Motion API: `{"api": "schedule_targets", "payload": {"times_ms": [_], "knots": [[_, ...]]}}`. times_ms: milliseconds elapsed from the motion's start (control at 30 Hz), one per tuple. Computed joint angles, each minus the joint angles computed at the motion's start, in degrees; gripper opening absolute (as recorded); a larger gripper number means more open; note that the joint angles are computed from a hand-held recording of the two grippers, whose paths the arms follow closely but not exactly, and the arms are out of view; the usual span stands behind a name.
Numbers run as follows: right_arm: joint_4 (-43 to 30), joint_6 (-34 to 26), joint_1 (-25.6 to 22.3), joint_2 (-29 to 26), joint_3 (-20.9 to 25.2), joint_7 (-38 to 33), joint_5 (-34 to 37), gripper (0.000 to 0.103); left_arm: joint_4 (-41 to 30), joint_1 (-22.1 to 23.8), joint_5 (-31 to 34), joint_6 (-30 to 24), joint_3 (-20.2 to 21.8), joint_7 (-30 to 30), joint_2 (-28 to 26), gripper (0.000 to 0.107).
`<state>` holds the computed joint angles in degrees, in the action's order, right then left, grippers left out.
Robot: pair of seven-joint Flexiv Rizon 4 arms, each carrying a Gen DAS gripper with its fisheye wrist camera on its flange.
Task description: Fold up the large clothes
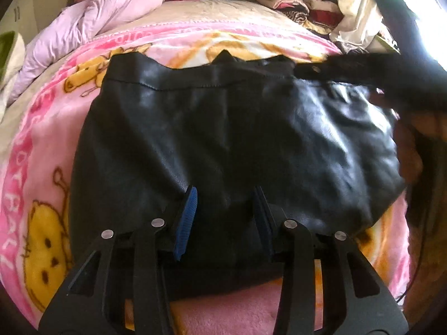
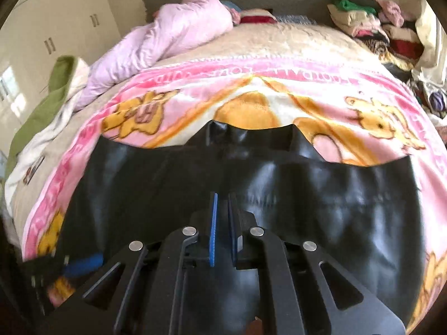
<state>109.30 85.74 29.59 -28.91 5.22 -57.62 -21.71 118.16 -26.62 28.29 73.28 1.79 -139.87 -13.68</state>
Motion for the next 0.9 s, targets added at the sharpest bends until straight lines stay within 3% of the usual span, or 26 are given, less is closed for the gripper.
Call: {"api": "schedule_targets", "payload": {"times_ms": [100,267,400,500,600,667,767,833,900], "knots": [[-6.12,-8.2,-2.32,-4.71,3.58,-1.33,2.2,0.003,0.56,0.27,-0.14,1.97,0.26,-0.43,-0.49,0.033],[-5.94,-6.6,-1.14,-5.79,2.03,-0.79,2.49,0.003,-0.22,-1.19,1.8,2.32,1.8,-2.16,-1.28,0.033],[-5.52,-5.57,-5.71,-4.33,7.62,-5.04,6.06,0.003,-0.25,-1.8,2.43,1.72,2.18,-3.95,-0.4,0.033],[-0.14,0.12,-10.73,0.45,14.36,-12.37,11.42,0.003,-1.1,-3.76,8.22,-1.29,3.28,-10.01,2.24,0.034],[8.35,5.23,-6.75,6.68,9.77,-11.25,8.43,0.003,0.55,-1.69,8.25,-1.02,1.19,-9.95,4.13,0.039],[11.68,5.85,-7.88,8.74,12.26,-13.74,10.99,0.003,2.1,0.26,5.84,-0.27,-0.58,-8.07,4.44,0.039],[13.88,4.49,-11.6,8.94,17.16,-15.2,12.47,0.004,2.77,0.84,5.88,-0.04,-1.23,-8.5,3.95,0.039],[14.78,2.55,-9.87,8.51,15.53,-13.79,12.57,0.003,2.48,0.37,7.32,-0.71,-1.17,-10.24,4.17,0.039],[15.7,5.55,-7.67,6.52,13.16,-12.6,12.68,0.003,2.79,1.05,6.45,0.02,-1.63,-9.97,4.36,0.04]]}}
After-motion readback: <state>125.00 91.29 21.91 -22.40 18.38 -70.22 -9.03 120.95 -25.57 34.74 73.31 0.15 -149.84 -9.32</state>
